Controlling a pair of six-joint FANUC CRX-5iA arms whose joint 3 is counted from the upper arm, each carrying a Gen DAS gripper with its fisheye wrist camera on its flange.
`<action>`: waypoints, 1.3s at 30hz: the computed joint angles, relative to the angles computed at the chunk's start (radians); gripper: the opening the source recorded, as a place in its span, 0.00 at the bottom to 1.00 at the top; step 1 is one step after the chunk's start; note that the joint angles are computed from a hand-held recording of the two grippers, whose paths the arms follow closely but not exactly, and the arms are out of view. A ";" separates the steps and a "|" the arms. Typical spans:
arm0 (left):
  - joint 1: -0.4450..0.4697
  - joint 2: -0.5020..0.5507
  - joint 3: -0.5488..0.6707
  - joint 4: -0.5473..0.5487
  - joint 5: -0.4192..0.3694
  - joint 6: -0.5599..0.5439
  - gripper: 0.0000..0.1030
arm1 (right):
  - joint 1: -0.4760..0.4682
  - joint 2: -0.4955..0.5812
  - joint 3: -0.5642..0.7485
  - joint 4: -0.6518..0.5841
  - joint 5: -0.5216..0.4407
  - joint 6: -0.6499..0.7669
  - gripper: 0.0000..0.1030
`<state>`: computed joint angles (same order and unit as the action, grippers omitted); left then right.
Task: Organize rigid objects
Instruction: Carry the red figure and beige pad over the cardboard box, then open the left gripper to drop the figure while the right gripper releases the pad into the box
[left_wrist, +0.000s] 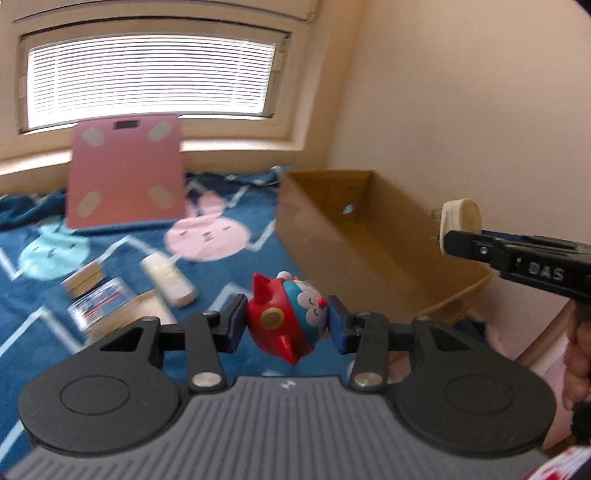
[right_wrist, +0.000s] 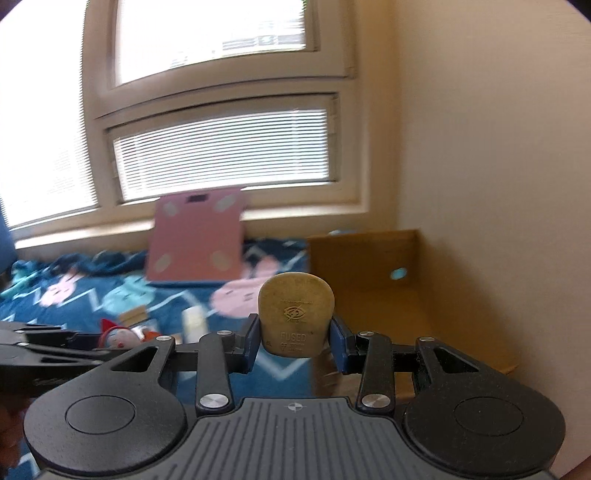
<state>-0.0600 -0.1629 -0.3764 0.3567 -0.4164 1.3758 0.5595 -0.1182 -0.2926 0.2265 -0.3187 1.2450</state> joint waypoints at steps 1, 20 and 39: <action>-0.012 0.019 0.018 0.012 0.004 -0.008 0.39 | -0.014 0.010 0.012 0.004 -0.003 -0.002 0.35; -0.141 0.350 0.335 0.079 -0.038 -0.089 0.39 | -0.194 0.201 0.216 -0.138 -0.159 0.158 0.35; -0.154 0.436 0.414 0.027 -0.079 -0.073 0.39 | -0.221 0.269 0.279 -0.202 -0.212 0.230 0.35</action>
<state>-0.2142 0.2735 0.0375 0.3833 -0.4954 1.3027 0.3387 0.1511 -0.0137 0.0244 -0.5308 1.4747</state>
